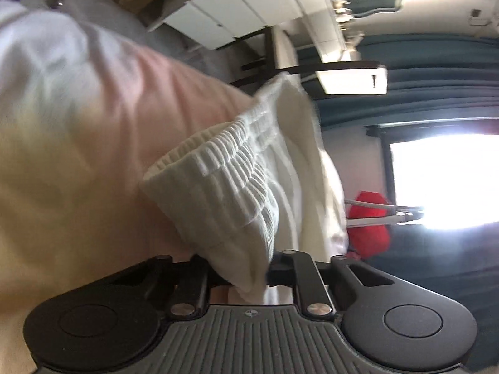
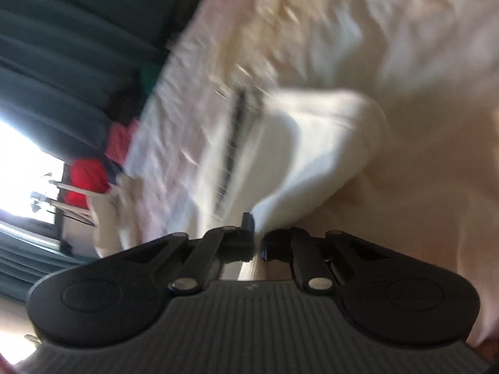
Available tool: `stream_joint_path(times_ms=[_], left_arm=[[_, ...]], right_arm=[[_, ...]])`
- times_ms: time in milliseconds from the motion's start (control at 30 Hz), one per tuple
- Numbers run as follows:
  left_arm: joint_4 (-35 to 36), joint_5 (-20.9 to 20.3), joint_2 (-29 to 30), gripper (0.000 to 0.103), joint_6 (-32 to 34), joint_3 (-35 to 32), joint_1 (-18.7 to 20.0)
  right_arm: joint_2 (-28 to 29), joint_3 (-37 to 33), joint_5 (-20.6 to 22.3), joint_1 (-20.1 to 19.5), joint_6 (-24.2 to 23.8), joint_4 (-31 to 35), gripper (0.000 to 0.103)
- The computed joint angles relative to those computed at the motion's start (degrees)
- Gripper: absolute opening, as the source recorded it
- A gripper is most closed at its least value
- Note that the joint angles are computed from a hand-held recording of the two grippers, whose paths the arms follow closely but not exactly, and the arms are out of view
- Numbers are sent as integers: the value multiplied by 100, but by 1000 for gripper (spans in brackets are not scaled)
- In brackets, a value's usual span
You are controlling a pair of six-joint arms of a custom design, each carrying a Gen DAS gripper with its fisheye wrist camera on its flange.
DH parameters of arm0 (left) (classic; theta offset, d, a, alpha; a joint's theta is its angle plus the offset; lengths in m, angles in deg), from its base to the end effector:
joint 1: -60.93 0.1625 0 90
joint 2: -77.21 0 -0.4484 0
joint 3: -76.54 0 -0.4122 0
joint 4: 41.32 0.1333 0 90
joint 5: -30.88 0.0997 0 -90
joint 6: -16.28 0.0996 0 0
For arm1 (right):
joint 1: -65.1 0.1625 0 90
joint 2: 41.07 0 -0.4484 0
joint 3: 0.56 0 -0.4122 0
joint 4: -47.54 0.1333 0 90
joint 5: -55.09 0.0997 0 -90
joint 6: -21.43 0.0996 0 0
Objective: Fold clothes
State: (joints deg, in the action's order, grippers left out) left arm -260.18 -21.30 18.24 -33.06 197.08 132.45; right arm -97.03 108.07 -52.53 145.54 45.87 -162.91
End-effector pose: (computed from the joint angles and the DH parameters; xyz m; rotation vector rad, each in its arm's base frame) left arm 0.0137 -0.5723 0.2458 1.1523 -2.1424 1.7633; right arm -0.0023 -0.6350 0.2627 -0.9763 -2.3063 1.7092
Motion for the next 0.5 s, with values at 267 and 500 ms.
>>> stream_joint_path(times_ms=[267, 500], left_arm=[[-2375, -1156, -348, 8, 2071, 423, -274], [-1921, -574, -267, 8, 1941, 334, -257]], right_arm=[[122, -232, 229, 173, -1485, -2348, 7], [405, -744, -497, 296, -2274, -2037, 7]])
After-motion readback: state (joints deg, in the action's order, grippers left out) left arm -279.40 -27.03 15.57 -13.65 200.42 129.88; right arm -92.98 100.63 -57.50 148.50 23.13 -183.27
